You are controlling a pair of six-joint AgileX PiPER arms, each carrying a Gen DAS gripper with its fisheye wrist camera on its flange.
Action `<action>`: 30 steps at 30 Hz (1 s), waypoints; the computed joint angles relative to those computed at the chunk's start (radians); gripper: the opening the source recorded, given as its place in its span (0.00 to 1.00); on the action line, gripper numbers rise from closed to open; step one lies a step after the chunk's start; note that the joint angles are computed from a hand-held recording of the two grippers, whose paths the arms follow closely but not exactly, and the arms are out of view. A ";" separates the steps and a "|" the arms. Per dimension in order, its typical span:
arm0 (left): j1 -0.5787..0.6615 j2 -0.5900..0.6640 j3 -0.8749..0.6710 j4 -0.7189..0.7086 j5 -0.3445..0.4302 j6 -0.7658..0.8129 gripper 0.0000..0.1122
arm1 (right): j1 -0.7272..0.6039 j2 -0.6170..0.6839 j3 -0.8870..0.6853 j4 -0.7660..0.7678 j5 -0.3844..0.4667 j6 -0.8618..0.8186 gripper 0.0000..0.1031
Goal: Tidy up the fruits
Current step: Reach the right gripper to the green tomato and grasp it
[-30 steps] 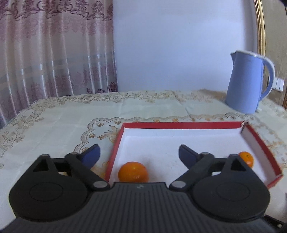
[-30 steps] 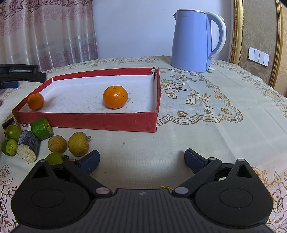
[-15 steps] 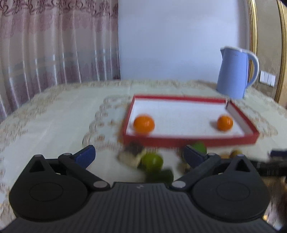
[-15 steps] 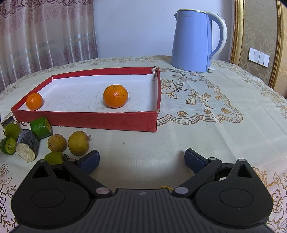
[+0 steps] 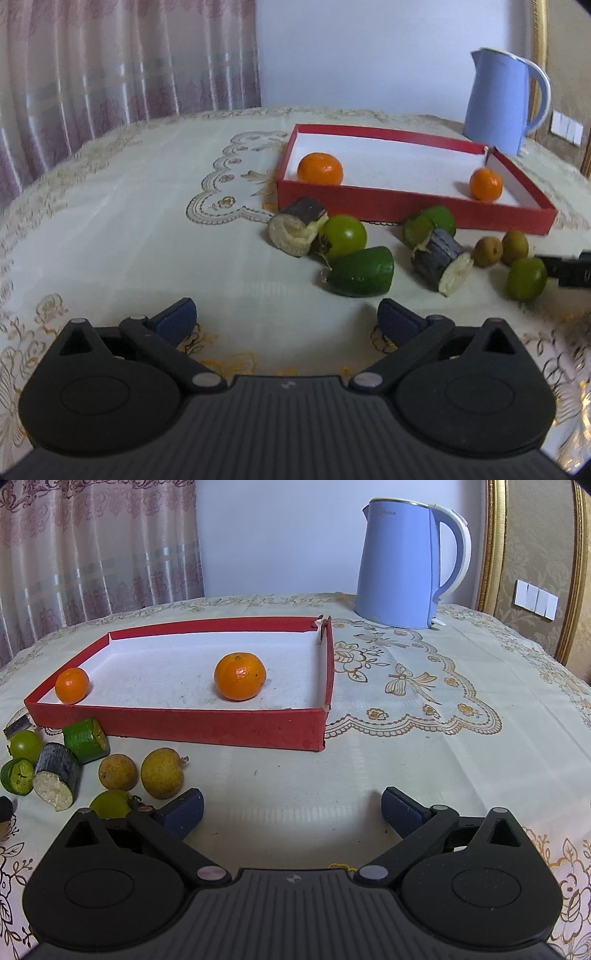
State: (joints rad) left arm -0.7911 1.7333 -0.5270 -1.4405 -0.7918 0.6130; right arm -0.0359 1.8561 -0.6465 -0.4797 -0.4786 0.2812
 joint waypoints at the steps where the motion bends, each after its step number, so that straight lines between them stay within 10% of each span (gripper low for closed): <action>1: -0.012 0.011 -0.001 -0.001 -0.020 0.002 0.92 | -0.003 -0.001 0.000 -0.012 -0.001 0.008 1.00; 17: 0.009 0.018 0.010 0.060 -0.003 -0.056 0.92 | -0.085 -0.061 0.090 -0.425 -0.162 0.304 1.00; 30: 0.009 0.017 0.011 0.061 -0.003 -0.059 0.92 | 0.024 -0.108 0.166 -0.275 -0.213 0.146 0.93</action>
State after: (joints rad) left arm -0.7825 1.7500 -0.5160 -1.3797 -0.7946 0.5544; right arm -0.0118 1.7479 -0.4802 -0.7547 -0.6921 0.4268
